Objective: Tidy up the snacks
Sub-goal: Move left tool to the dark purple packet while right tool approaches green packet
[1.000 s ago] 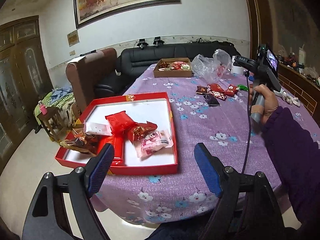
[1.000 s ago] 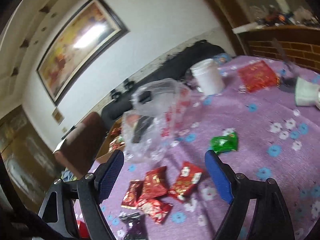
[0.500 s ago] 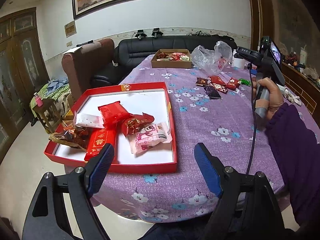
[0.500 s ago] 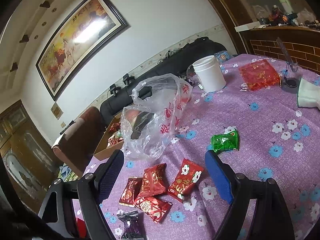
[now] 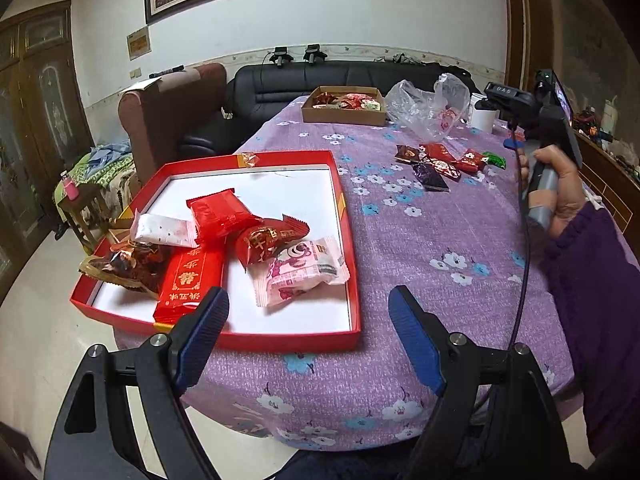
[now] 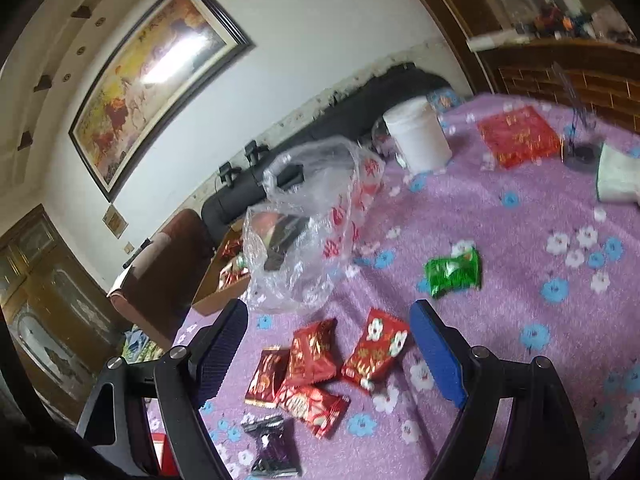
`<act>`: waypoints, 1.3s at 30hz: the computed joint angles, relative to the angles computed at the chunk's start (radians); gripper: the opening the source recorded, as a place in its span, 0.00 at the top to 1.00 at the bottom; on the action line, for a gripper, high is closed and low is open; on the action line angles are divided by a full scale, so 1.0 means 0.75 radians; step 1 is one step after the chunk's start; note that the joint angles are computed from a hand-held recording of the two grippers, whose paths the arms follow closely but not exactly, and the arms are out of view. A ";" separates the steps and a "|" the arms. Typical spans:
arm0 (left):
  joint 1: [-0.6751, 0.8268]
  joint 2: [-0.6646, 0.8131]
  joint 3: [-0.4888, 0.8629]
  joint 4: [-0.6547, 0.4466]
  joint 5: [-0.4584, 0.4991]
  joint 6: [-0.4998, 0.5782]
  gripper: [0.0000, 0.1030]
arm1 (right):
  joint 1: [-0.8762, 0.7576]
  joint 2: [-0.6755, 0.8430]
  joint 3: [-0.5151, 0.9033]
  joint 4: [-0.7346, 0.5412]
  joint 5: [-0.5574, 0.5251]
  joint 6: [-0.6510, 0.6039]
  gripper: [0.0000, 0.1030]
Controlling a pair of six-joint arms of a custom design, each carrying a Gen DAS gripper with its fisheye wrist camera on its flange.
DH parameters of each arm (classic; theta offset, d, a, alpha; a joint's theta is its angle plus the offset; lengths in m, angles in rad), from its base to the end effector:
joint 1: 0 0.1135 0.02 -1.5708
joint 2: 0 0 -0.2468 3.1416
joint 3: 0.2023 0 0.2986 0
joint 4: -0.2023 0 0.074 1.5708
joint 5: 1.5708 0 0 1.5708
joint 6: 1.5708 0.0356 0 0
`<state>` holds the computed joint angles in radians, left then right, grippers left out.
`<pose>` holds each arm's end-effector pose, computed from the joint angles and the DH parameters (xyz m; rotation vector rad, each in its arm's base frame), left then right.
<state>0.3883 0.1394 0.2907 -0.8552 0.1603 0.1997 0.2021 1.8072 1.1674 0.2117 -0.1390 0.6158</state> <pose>0.1307 0.0473 0.1806 -0.1295 2.2634 0.1297 0.4376 0.0947 0.1816 0.3320 2.0298 0.6565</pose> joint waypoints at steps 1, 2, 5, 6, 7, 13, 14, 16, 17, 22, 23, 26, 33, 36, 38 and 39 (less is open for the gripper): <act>-0.007 0.026 0.006 0.020 -0.008 0.002 0.20 | -0.014 0.011 0.029 -0.044 -0.062 0.014 0.17; -0.016 0.052 0.013 0.040 -0.017 0.005 0.20 | -0.028 0.024 0.067 -0.104 -0.119 0.005 0.17; -0.087 0.186 0.050 0.138 -0.079 0.003 0.20 | -0.069 0.077 0.210 -0.301 -0.224 -0.116 0.17; -0.107 0.235 0.067 0.169 -0.092 -0.005 0.20 | -0.090 0.102 0.261 -0.359 -0.260 -0.158 0.17; -0.141 0.312 0.095 0.212 -0.110 -0.022 0.20 | -0.113 0.129 0.308 -0.405 -0.294 -0.188 0.17; -0.381 0.787 0.319 0.426 -0.231 -0.131 0.20 | -0.297 0.316 0.446 -0.394 -0.641 -0.272 0.17; -0.441 0.890 0.373 0.474 -0.268 -0.155 0.20 | -0.312 0.346 0.463 -0.408 -0.674 -0.265 0.17; -0.523 1.054 0.454 0.549 -0.315 -0.182 0.20 | -0.322 0.436 0.592 -0.556 -0.718 -0.287 0.18; -0.564 1.161 0.509 0.587 -0.344 -0.197 0.20 | -0.325 0.452 0.603 -0.535 -0.763 -0.270 0.18; -0.664 1.646 0.800 0.676 -0.418 -0.321 0.20 | -0.313 0.550 0.709 -0.599 -0.939 -0.201 0.20; -0.666 1.709 0.842 0.680 -0.419 -0.346 0.20 | -0.315 0.556 0.715 -0.602 -0.924 -0.197 0.20; -0.676 1.912 0.989 0.658 -0.458 -0.448 0.20 | -0.323 0.586 0.739 -0.591 -0.904 -0.148 0.21; -0.710 2.057 1.088 0.682 -0.487 -0.520 0.20 | -0.364 0.559 0.669 -0.399 -0.878 -0.008 0.28; -0.719 2.067 1.096 0.709 -0.492 -0.526 0.20 | -0.428 0.509 0.607 -0.308 -0.754 0.021 0.26; -0.730 2.097 1.121 0.714 -0.512 -0.507 0.20 | -0.451 0.514 0.605 -0.308 -0.618 0.017 0.26; -0.735 2.116 1.135 0.715 -0.525 -0.496 0.20 | -0.463 0.548 0.640 -0.328 -0.630 0.030 0.26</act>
<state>-0.1632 1.7263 1.1418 -0.3187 -0.2335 -0.1726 -0.1448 2.2180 1.6472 -0.0343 -0.6117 0.6386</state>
